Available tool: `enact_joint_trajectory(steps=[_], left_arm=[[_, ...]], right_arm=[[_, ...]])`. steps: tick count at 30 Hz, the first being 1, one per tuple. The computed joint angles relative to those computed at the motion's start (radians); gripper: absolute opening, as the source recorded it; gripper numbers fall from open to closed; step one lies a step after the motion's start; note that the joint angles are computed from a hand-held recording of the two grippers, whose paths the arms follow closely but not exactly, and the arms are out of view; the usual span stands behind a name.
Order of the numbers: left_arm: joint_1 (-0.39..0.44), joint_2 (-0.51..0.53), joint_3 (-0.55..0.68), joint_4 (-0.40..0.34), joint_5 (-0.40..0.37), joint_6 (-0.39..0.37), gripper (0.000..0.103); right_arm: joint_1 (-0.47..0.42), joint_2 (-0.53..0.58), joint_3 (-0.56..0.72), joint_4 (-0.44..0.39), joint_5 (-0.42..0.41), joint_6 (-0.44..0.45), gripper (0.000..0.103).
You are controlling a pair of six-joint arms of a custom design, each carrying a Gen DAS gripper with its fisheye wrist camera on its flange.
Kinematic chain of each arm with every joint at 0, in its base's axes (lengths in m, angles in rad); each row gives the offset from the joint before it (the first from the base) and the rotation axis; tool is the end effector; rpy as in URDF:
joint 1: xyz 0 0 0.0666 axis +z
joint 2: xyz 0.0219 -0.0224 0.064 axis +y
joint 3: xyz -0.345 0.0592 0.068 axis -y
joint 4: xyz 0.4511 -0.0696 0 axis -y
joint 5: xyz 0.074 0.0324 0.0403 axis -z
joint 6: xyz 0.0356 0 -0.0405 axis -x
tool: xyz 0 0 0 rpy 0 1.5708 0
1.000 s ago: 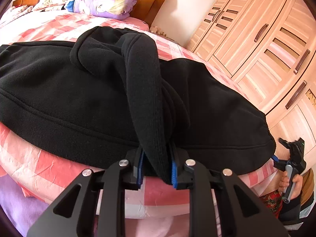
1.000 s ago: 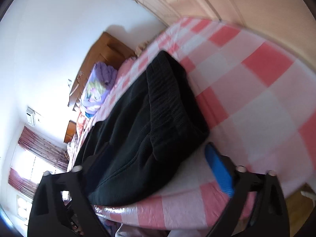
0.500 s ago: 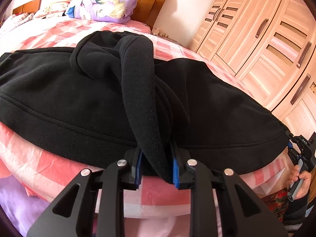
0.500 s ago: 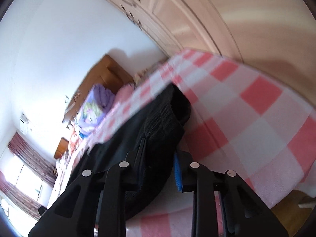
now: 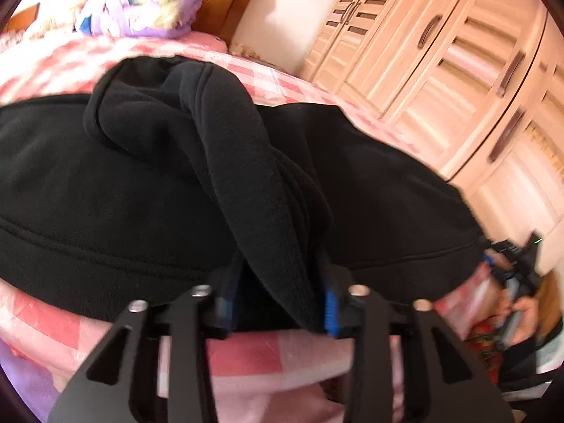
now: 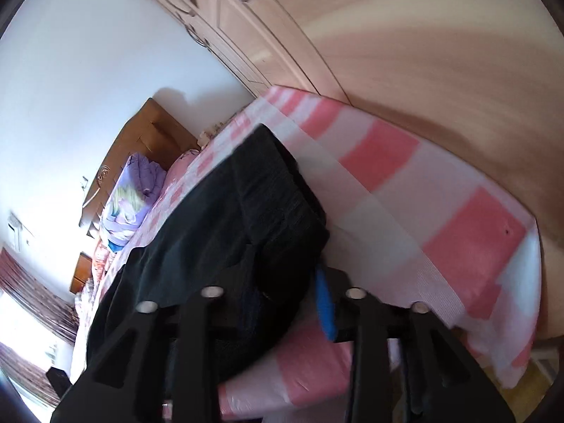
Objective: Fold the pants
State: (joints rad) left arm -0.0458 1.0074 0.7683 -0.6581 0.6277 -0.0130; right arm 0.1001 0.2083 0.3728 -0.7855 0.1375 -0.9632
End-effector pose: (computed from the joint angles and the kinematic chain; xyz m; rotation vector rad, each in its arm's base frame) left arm 0.3960 -0.0395 0.2713 0.3391 2.3628 -0.7833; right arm 0.2315 0.0179 0.2786 0.9998 1.9832 0.4468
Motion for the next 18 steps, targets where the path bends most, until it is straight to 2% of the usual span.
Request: enact_joint_trajectory(steps=[1,2,3,4,6,7,9,10,13,14,17,18], left_arm=[[0.024,-0.005,0.002,-0.009,0.026,-0.002,0.066],[0.037,-0.029,-0.006,0.000,-0.001,0.008,0.085],[0.051,-0.046,-0.013,0.013,-0.024,0.013,0.091],[0.076,-0.064,-0.019,0.022,-0.025,0.012,0.091],[0.133,-0.072,-0.004,0.025,-0.026,0.024,0.091],[0.151,-0.068,0.012,0.036,-0.056,0.043,0.091],[0.169,-0.026,0.075,0.050,-0.095,0.068,0.091],[0.163,0.003,0.115,0.048,-0.108,0.073,0.091],[0.083,0.127,0.276,0.035,-0.223,0.059,0.091],[0.034,0.198,0.361,0.004,-0.282,0.034,0.091],[-0.086,0.421,0.624,-0.194,-0.425,-0.033,0.091],[-0.129,0.513,0.729,-0.267,-0.504,-0.064,0.091]], right_arm=[[0.002,-0.003,0.014,-0.021,0.014,0.011,0.049],[0.012,-0.008,0.034,-0.043,0.049,0.039,0.053],[0.054,-0.007,0.064,-0.075,0.136,0.066,0.071],[0.104,-0.002,0.091,-0.097,0.235,0.089,0.084],[0.211,0.030,0.138,-0.095,0.385,0.164,0.085],[0.241,0.054,0.155,-0.078,0.405,0.199,0.085],[0.281,0.132,0.191,-0.008,0.383,0.266,0.085],[0.294,0.199,0.212,0.062,0.322,0.306,0.084],[0.328,0.386,0.279,0.200,0.239,0.352,0.084],[0.336,0.441,0.301,0.237,0.217,0.363,0.084],[0.368,0.610,0.387,0.305,0.147,0.383,0.084],[0.383,0.644,0.408,0.308,0.132,0.386,0.084]])
